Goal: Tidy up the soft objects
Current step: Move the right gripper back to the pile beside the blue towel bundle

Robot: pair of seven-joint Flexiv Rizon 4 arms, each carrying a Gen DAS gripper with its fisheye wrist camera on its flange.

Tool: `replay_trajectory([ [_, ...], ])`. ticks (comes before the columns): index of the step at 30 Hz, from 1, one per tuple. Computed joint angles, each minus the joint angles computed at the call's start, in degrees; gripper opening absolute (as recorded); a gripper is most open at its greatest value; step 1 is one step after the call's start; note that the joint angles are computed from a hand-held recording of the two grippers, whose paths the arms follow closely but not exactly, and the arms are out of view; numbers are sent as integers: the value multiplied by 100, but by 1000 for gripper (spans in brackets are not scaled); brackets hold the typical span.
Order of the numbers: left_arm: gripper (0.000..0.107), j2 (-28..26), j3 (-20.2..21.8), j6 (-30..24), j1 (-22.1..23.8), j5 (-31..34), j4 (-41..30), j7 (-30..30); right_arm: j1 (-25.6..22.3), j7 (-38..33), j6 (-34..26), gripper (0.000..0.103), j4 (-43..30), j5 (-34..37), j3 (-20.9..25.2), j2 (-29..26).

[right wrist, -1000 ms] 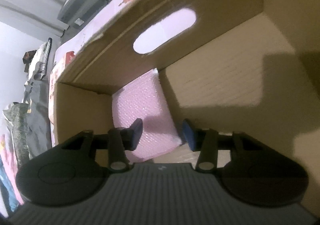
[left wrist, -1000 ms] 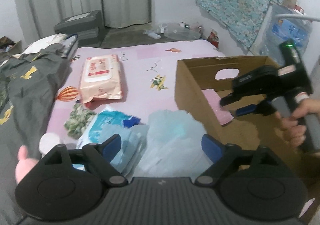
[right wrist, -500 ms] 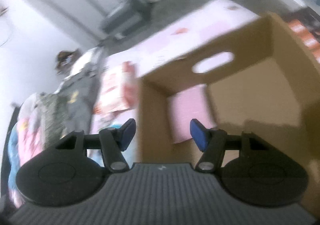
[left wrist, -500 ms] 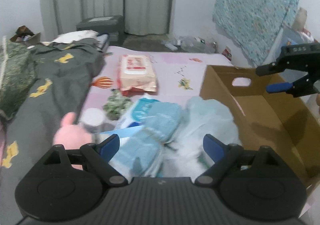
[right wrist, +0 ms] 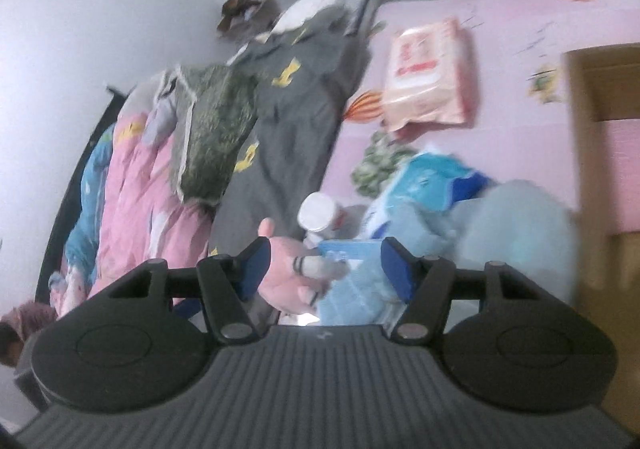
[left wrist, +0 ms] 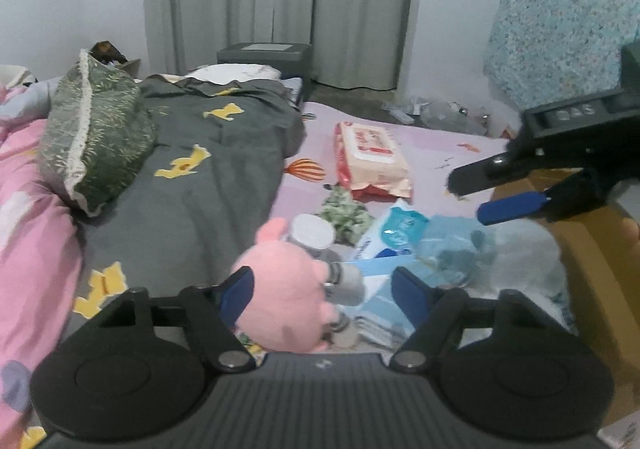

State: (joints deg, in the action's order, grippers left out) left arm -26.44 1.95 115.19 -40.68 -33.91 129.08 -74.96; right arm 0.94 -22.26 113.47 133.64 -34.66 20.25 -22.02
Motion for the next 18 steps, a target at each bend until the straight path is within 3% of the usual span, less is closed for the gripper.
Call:
replay_trajectory([
  [4,64,-13,-16,-33,58,79,115,27,-295,104,-313,51,-457,-513,421,-487],
  [8,46,16,-243,-166,375,391,280,-247,-233,-87,-449,47,-658,-490,594,-823],
  [15,29,45,-685,-298,939,1350,583,-855,-585,-172,-603,43,-367,-432,1098,-1018],
  [18,27,30,-869,-272,1177,1795,674,-1124,-747,-235,-694,43,-216,-421,1310,-1031],
])
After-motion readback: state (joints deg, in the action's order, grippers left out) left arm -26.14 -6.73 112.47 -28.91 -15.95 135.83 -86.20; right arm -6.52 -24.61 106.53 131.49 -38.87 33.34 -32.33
